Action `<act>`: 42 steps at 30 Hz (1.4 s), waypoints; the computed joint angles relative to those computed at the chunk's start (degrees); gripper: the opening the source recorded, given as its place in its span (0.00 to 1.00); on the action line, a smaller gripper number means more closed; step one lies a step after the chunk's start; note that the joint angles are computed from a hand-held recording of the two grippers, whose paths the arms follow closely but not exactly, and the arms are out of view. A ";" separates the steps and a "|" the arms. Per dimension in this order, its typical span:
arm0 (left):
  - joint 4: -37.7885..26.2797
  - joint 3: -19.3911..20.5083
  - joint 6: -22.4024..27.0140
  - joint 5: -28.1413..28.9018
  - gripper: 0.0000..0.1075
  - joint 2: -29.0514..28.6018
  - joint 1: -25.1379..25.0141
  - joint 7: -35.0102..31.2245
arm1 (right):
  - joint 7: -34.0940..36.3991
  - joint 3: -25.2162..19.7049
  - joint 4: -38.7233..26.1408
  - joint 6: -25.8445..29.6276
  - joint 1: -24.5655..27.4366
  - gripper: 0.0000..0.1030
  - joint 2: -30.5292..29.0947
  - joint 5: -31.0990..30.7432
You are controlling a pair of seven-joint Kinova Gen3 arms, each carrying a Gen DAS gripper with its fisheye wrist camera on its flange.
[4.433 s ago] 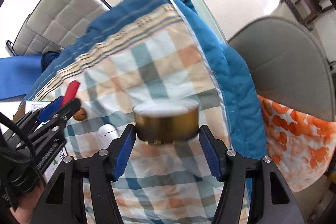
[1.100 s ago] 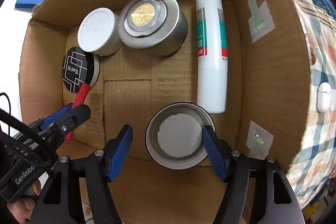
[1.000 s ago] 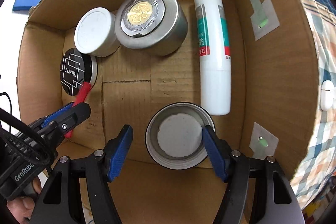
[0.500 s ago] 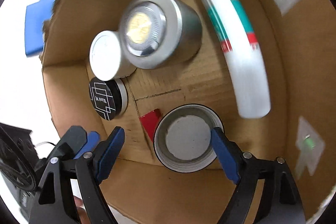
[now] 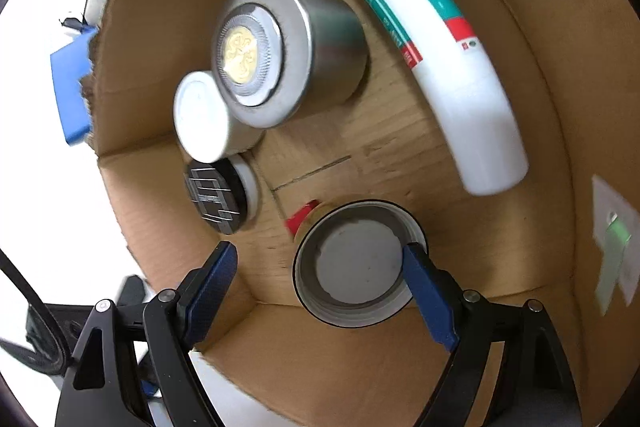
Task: Organize rigid objects
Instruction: 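Open the left tool to drop the red block while the right tool lowers the tape into the box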
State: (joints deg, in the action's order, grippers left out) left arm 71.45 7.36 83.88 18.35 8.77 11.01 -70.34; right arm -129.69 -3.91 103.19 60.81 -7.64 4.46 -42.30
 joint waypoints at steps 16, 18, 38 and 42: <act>-3.22 2.01 5.93 -0.24 0.38 6.98 3.99 -4.77 | -3.97 0.40 0.96 -3.94 -0.94 0.85 -3.51 0.99; -3.11 1.90 6.00 0.00 0.38 7.21 4.03 -4.87 | -2.76 0.87 3.84 -6.23 -0.46 0.85 -4.63 -2.26; -2.23 2.45 5.08 8.14 0.52 8.41 1.65 -5.81 | -4.63 -0.24 2.69 -8.72 -2.27 0.85 -2.35 0.95; -4.45 3.18 5.27 8.51 0.53 8.36 2.50 -6.59 | -6.94 -0.68 0.77 -7.20 -2.82 0.85 -0.79 3.96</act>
